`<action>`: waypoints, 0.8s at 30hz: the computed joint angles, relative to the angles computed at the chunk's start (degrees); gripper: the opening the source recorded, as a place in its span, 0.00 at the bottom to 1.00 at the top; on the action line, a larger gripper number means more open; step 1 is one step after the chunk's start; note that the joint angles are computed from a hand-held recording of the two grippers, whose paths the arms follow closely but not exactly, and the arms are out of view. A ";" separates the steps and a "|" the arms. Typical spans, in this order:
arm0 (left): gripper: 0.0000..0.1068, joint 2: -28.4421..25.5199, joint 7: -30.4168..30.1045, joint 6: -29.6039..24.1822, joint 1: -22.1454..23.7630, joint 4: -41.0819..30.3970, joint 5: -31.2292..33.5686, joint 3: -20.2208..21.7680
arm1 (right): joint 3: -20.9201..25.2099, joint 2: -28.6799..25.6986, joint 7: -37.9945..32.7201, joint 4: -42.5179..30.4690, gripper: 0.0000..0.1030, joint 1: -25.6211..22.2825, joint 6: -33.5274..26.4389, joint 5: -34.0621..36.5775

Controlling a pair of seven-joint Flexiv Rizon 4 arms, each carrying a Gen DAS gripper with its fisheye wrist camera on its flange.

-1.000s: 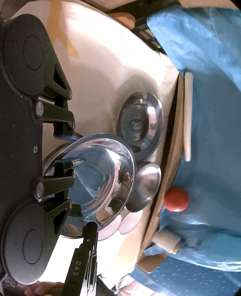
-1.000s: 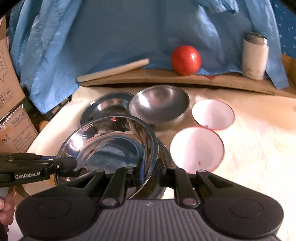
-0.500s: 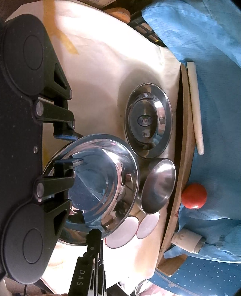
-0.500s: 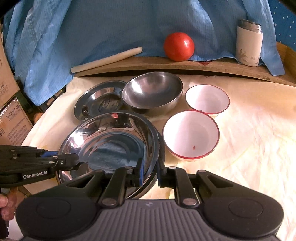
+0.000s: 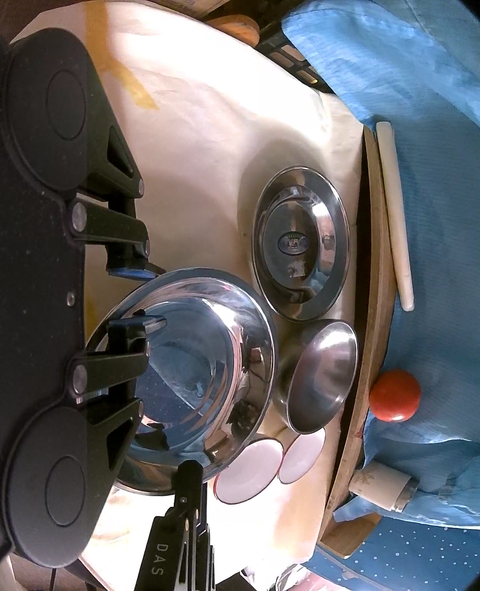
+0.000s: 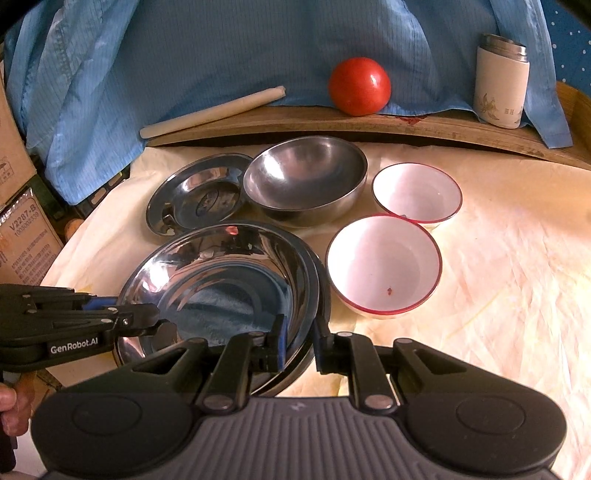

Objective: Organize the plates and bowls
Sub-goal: 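Lower the medium plate onto the large plate and open both tools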

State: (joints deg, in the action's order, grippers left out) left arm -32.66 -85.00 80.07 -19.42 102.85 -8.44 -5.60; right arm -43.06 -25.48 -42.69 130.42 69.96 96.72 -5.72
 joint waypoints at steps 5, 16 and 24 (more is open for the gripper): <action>0.20 -0.23 -0.27 -2.17 -0.56 -1.13 0.71 0.86 | 0.80 0.09 0.41 -0.36 0.17 -0.82 -0.70 -0.65; 0.22 -0.89 -0.02 -3.93 -0.61 -2.54 1.54 0.93 | 1.95 0.12 2.02 -0.83 0.20 -2.37 -1.42 -2.76; 0.26 -1.11 0.04 -4.01 -0.70 -2.97 1.92 1.01 | 0.58 -0.60 1.97 -0.58 0.27 -1.28 -0.15 -2.83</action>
State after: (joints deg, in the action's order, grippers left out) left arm -33.77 -84.96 76.06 -20.12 99.88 -6.52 -4.59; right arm -42.48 -26.08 -40.72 129.84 68.67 96.56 -8.55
